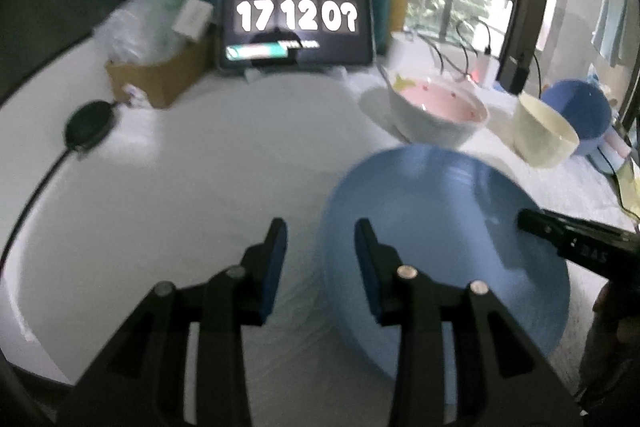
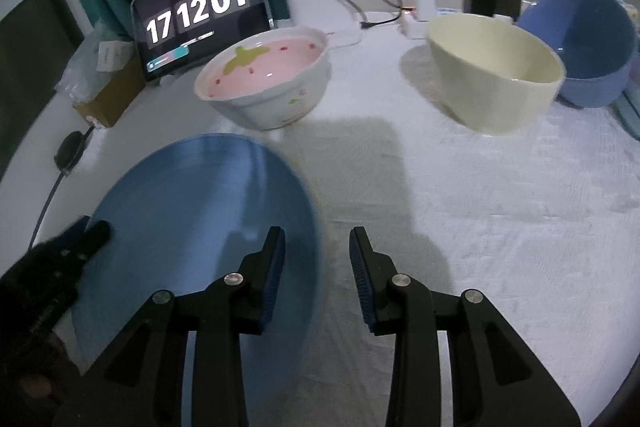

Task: Organize plates and bowls

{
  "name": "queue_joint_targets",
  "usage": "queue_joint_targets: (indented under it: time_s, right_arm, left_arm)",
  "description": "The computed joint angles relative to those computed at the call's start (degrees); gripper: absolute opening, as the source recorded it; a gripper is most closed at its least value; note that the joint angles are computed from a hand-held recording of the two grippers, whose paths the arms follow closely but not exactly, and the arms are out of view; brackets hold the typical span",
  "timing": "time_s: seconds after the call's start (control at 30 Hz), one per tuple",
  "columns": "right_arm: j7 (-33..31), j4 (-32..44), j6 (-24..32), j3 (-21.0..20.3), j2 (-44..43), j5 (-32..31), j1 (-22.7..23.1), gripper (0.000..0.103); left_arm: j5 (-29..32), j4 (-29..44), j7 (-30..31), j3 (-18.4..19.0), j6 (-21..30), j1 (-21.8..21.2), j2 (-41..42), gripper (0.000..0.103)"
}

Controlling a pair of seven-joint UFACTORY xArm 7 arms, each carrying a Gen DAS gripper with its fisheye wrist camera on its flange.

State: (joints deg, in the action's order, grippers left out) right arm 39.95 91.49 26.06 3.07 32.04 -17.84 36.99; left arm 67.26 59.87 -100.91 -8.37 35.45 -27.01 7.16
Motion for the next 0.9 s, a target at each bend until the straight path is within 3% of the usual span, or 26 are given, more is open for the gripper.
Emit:
queue_joint_targets:
  time_s: [0.07,0.43,0.9]
  right_arm:
    - [0.4,-1.8,-0.9,-0.3,-1.4,-0.2,-0.3,0.037]
    - [4.3,-10.7,-5.0,-1.4,-9.7,-5.1,-0.5,0.040]
    - [15.1,-18.3,-6.9,-2.3,-18.1,-17.9,-5.4,0.040]
  left_arm:
    - [1.7,-0.7,-2.3,-0.1,0.8,-0.3,-1.3,0.044]
    - [6.0,2.2,-3.5,-2.6,4.7,-1.7,-1.8,0.044]
    - [3.7,13.5,2.1,-0.2,-4.7,-5.3,6.3,0.044]
